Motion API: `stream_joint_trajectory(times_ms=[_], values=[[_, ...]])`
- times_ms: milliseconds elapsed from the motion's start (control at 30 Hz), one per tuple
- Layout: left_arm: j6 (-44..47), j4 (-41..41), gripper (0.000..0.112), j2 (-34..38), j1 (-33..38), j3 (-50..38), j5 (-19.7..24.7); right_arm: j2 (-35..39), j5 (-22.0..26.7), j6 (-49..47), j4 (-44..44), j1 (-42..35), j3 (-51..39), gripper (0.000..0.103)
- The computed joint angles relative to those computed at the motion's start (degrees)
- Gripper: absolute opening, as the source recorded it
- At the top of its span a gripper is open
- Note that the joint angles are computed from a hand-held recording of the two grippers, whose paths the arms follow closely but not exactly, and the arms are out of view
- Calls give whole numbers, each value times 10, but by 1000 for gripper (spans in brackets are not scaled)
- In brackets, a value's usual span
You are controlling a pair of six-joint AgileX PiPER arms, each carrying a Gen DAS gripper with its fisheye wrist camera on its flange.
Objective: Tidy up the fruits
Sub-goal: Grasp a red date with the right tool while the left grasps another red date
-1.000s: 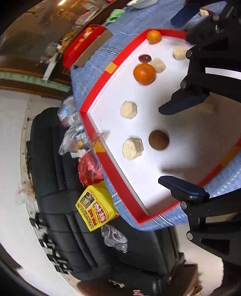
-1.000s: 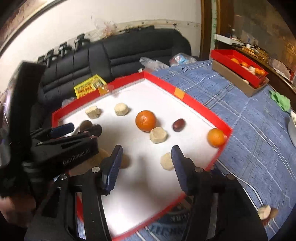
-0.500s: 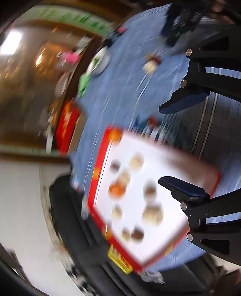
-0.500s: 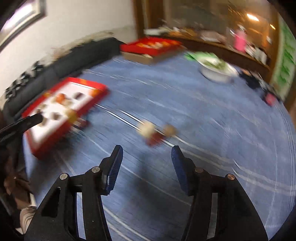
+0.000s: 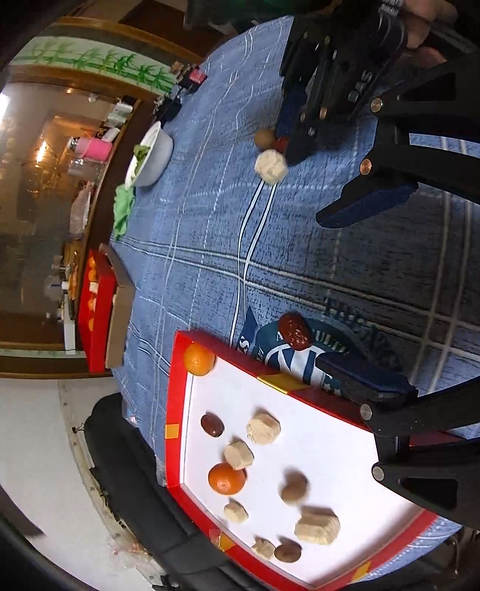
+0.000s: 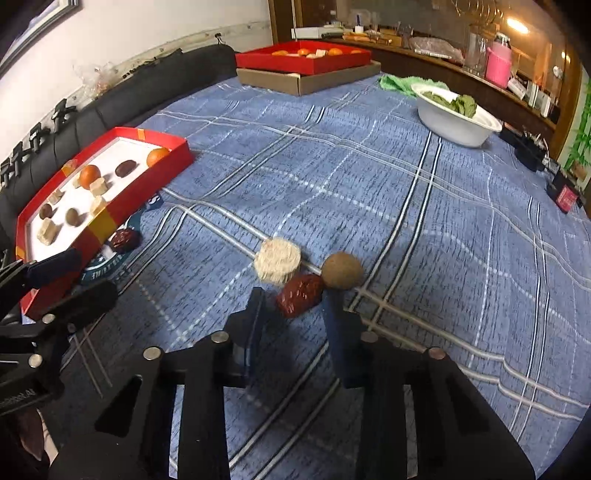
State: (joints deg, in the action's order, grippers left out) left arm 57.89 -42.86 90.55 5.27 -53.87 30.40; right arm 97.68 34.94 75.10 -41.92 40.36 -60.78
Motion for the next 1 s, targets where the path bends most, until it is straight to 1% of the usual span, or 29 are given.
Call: stream_joint_trajectory(times_ms=[33,67,100,167,200,233,300,333,367,467,533,767,833,867,933,1000], values=[[-10,5,67,9,-1,-8,1,-1,-5,0,1,-2,1,28],[-31,12,66,22,-4,-20,0,-3,-13,2,-1,-6,5,24],[-39,12,65,30,-5,-27,-3,-4,-18,7,-7,-8,9,24],[-54,16,58,45,-8,-39,-5,-5,-26,14,-15,-9,14,24],[-87,44,55,52,-18,-46,-20,-6,-30,16,-17,-10,16,24],[-97,50,51,55,-20,-49,-23,-8,-34,17,-16,-11,19,24],[-99,38,46,67,-11,-65,-12,-12,-45,18,-16,-15,25,24],[-114,51,38,71,-11,-71,-15,-13,-50,17,-15,-17,28,24],[-131,70,34,73,-12,-73,-19,-14,-53,17,-15,-19,30,24],[-166,125,30,76,-29,-76,-31,-16,-59,16,-14,-21,32,24],[-169,133,26,79,-30,-78,-32,-17,-62,17,-14,-22,34,24],[-157,132,25,74,-29,-73,-35,-17,-61,19,-15,-21,35,24],[-139,114,25,66,-26,-66,-30,-20,-63,20,-14,-22,38,24],[-116,93,25,60,-21,-60,-16,-21,-62,21,-14,-21,38,24],[-87,68,25,47,-17,-45,-14,-25,-58,19,-7,-19,39,23],[-52,40,25,35,-10,-31,-1,-34,-48,29,-15,-10,43,23]])
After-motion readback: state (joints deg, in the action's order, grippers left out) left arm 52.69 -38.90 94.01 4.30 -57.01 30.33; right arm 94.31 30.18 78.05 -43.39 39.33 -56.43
